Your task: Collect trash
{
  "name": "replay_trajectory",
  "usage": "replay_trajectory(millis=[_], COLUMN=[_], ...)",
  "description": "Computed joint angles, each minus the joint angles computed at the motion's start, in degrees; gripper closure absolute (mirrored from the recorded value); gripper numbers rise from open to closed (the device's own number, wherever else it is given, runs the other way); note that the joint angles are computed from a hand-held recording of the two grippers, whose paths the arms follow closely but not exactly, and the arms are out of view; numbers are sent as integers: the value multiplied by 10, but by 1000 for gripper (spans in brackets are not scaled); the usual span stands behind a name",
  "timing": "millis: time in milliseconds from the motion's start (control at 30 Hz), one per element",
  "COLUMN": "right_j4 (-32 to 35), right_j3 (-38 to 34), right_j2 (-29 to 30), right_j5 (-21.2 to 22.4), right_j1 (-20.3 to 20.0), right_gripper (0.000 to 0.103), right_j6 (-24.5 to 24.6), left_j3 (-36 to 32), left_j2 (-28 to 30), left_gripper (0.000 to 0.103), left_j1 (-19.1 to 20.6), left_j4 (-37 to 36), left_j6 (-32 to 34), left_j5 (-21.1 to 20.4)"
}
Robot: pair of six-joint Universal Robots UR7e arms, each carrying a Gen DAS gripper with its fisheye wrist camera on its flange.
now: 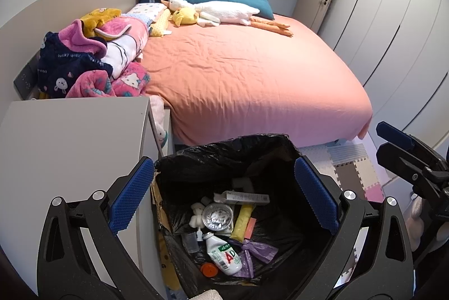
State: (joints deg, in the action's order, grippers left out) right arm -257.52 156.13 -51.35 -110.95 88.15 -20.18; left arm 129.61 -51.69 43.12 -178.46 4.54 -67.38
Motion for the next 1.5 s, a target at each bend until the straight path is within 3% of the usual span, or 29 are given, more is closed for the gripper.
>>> replay_trajectory(millis=[1500], right_j4=[10], right_j3=[-7], right_j2=[2], right_j5=[-11], right_j1=[11], right_gripper=[19], right_j6=[3], left_j3=[-1], left_j2=[-2], left_gripper=[6], left_j1=[-4], left_j4=[4], left_j6=[19], left_j5=[-2])
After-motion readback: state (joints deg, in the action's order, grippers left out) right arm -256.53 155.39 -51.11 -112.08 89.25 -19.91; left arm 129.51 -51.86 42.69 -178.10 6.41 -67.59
